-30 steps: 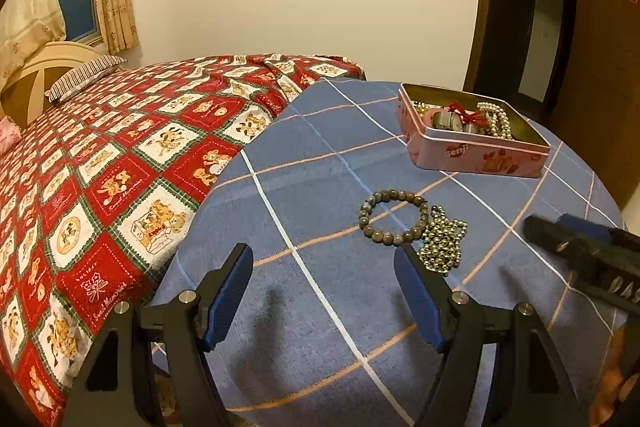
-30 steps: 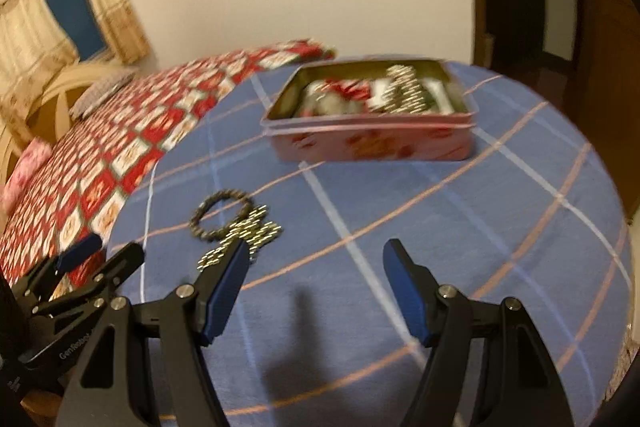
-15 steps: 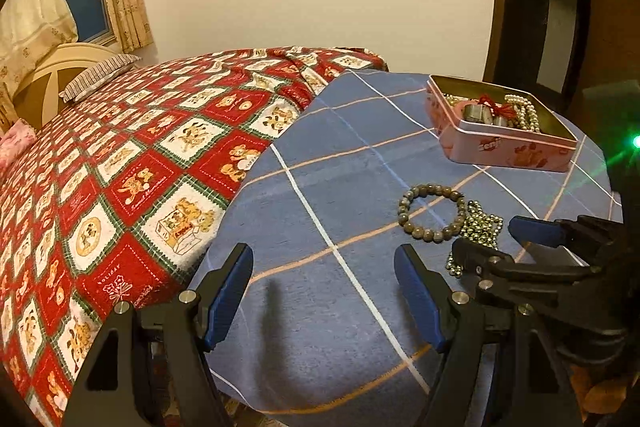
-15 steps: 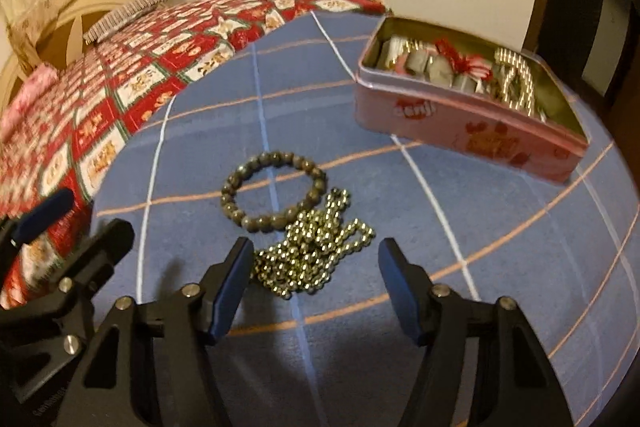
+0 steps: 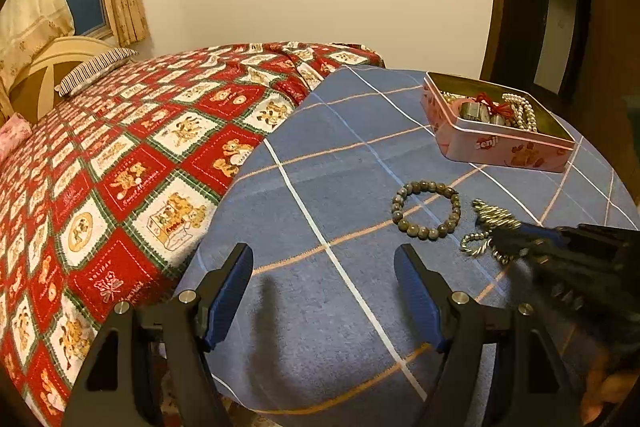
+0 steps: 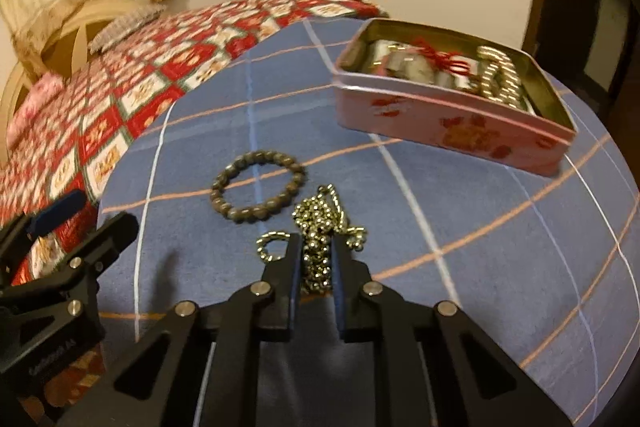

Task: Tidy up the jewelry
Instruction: 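Grasp the metal ball chain with the right tool while the left tool grasps the dark bead bracelet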

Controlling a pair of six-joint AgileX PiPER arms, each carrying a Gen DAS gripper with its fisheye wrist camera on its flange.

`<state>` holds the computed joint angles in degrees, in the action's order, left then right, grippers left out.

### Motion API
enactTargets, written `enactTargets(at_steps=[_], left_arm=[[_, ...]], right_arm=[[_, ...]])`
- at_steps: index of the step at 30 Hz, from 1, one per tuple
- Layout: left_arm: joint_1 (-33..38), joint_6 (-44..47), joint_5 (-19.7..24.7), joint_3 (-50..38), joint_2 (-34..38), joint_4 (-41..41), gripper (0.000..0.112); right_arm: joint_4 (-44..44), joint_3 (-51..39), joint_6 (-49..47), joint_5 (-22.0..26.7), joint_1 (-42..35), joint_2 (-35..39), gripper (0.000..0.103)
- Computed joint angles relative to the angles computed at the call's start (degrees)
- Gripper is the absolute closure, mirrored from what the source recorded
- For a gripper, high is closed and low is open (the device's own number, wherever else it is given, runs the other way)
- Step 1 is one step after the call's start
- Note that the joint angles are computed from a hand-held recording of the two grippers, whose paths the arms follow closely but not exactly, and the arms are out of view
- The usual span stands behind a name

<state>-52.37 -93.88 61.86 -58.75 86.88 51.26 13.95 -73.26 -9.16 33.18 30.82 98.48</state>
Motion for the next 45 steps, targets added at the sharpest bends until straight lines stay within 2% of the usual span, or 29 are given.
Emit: enactTargets(at_steps=[3, 7, 11, 13, 17, 19, 21, 23, 24, 27, 28, 29, 30, 31, 33, 35, 40, 45], left_arm=[[0.96, 0.14, -2.53, 0.67, -0.57, -0.30, 0.039], [3.01, 2.70, -8.68, 0.28, -0.45, -1.66, 0.039], [6.18, 9.32, -14.33, -3.77, 2.51, -5.03, 0.039], [7.73, 12.62, -16.69, -6.10, 4.41, -6.75, 0.039], [12.05, 22.25, -20.36, -11.96, 9.41, -15.25, 0.039], [13.31, 25.81, -20.13, -15.06, 12.13, -18.40, 0.039], [14.08, 29.49, -17.03, -19.21, 15.52, -21.03, 0.039], [13.64, 29.15, -13.66, -21.94, 17.62, -19.61, 0.039], [13.69, 28.76, -13.67, -21.72, 17.49, -19.46, 0.039], [13.65, 25.97, -14.37, -20.05, 16.48, -18.03, 0.058], [13.79, 25.14, -15.42, -18.87, 15.70, -17.78, 0.067], [14.03, 24.89, -16.54, -17.88, 15.00, -17.92, 0.086], [14.32, 25.16, -17.33, -17.29, 14.58, -18.29, 0.094], [14.55, 25.43, -18.20, -16.67, 14.13, -18.68, 0.096], [14.58, 25.51, -20.20, -15.12, 13.12, -18.96, 0.096], [14.05, 24.30, -21.38, -13.77, 12.26, -18.52, 0.096], [11.83, 17.51, -25.39, -8.78, 9.05, -14.19, 0.096], [9.11, 10.92, -24.12, -6.33, 5.47, -8.39, 0.096]], right_arm=[[3.09, 1.58, -2.35, -0.80, -2.65, -1.66, 0.089], [6.96, 3.69, -5.78, -2.28, -5.56, -3.75, 0.089], [15.27, 4.04, -12.90, -0.38, -8.74, -3.75, 0.089], [13.75, 4.39, -11.35, -0.96, -9.14, -4.07, 0.089], [13.00, 4.02, -9.89, -0.66, -9.68, -3.71, 0.089], [13.55, 3.93, -10.29, -0.61, -9.92, -3.47, 0.089], [13.25, 4.03, -10.42, -0.63, -9.98, -3.32, 0.090], [12.33, 3.85, -9.94, -0.49, -10.01, -3.01, 0.090], [12.16, 3.82, -9.91, -0.43, -10.16, -2.88, 0.089], [13.86, 3.02, -11.50, 0.90, -11.34, -2.01, 0.089], [14.63, 2.69, -12.02, 1.53, -12.00, -1.72, 0.088], [15.39, 2.53, -12.54, 1.88, -12.54, -1.58, 0.085], [16.15, 2.60, -13.13, 1.93, -13.05, -1.62, 0.084], [16.30, 2.76, -13.38, 1.92, -13.55, -1.79, 0.082], [15.97, 3.13, -12.98, 1.97, -14.39, -2.30, 0.056], [17.07, 3.85, -13.62, 1.66, -15.21, -2.93, 0.047], [17.04, 3.31, -13.52, 2.29, -14.84, -3.04, 0.047], [3.86, -1.23, -5.04, 2.10, -7.84, 1.14, 0.046]])
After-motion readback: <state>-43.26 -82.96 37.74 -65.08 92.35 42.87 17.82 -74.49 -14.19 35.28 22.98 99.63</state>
